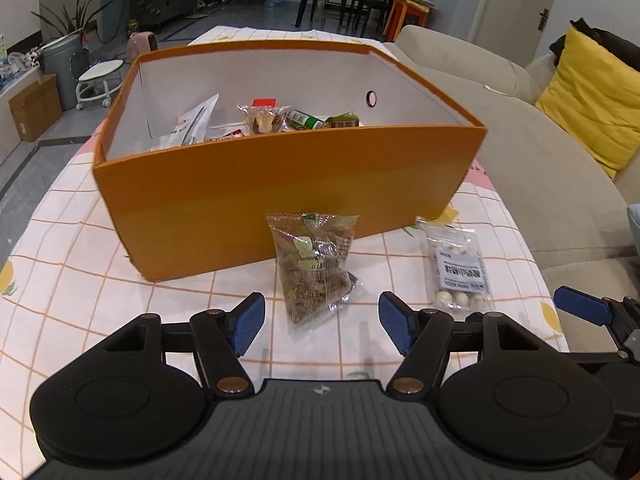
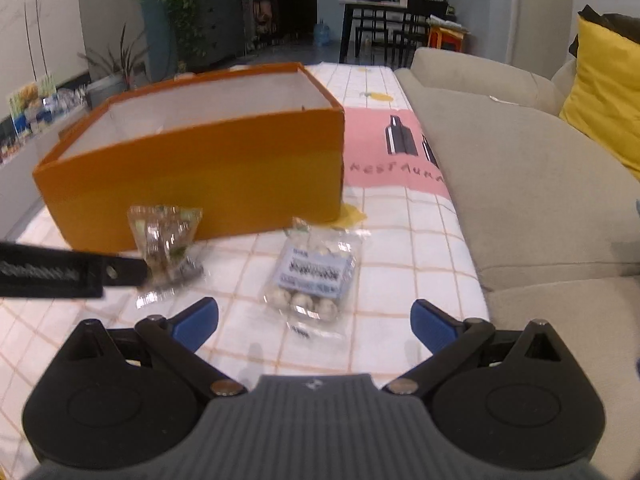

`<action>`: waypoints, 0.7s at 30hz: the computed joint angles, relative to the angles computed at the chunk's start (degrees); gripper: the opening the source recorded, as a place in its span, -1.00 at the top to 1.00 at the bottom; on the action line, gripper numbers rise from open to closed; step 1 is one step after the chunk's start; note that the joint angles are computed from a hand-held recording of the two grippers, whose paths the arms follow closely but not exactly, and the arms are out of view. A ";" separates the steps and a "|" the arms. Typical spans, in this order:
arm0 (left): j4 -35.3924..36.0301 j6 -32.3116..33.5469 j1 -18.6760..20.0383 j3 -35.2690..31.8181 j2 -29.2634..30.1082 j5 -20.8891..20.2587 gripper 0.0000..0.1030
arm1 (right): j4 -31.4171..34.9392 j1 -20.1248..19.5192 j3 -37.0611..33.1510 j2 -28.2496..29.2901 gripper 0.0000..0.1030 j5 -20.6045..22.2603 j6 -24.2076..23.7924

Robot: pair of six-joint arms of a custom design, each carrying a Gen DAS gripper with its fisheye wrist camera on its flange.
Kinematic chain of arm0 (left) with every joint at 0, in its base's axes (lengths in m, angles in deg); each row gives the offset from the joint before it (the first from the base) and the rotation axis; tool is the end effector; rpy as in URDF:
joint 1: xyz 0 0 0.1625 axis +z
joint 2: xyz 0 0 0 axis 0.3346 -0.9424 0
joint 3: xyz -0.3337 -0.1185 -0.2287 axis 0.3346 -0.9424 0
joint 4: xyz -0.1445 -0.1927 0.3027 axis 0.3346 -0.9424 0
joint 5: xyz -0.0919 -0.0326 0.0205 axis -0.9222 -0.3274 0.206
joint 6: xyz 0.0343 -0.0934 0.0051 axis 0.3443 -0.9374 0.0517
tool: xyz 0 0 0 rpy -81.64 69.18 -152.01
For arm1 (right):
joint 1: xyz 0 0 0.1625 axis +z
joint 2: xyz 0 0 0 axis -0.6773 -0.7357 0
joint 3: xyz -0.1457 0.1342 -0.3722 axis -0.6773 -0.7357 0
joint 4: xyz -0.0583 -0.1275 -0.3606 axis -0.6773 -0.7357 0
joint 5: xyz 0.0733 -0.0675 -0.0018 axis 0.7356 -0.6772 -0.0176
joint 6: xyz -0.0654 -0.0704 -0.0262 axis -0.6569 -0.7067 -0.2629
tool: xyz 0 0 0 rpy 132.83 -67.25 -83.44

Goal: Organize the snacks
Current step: 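Move both grippers back toward the two packets beside the orange box, then grasp the clear quail-egg bag with the left gripper while the right gripper grasps the white-ball packet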

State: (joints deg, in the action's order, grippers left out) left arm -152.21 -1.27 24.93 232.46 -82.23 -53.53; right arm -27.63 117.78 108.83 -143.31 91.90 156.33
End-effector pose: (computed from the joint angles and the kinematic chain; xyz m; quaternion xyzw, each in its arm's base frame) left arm -0.1233 -0.3965 0.0693 0.2463 0.9022 -0.2568 0.2439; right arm 0.0308 -0.2893 0.1255 0.1052 -0.8396 0.4017 0.3501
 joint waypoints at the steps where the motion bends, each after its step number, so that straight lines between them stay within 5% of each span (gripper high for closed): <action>1: -0.17 -0.03 0.32 -0.46 0.46 0.11 -0.49 | -0.84 -0.64 0.19 0.18 -0.92 -1.57 -0.23; 12: -0.57 -1.26 3.12 -5.32 4.04 0.17 -0.48 | 3.45 0.65 -8.23 6.67 -0.76 2.89 5.41; 21: 2.23 -1.09 4.44 -8.02 5.70 0.54 -0.28 | 7.79 -0.57 -12.35 10.21 -0.57 3.23 8.27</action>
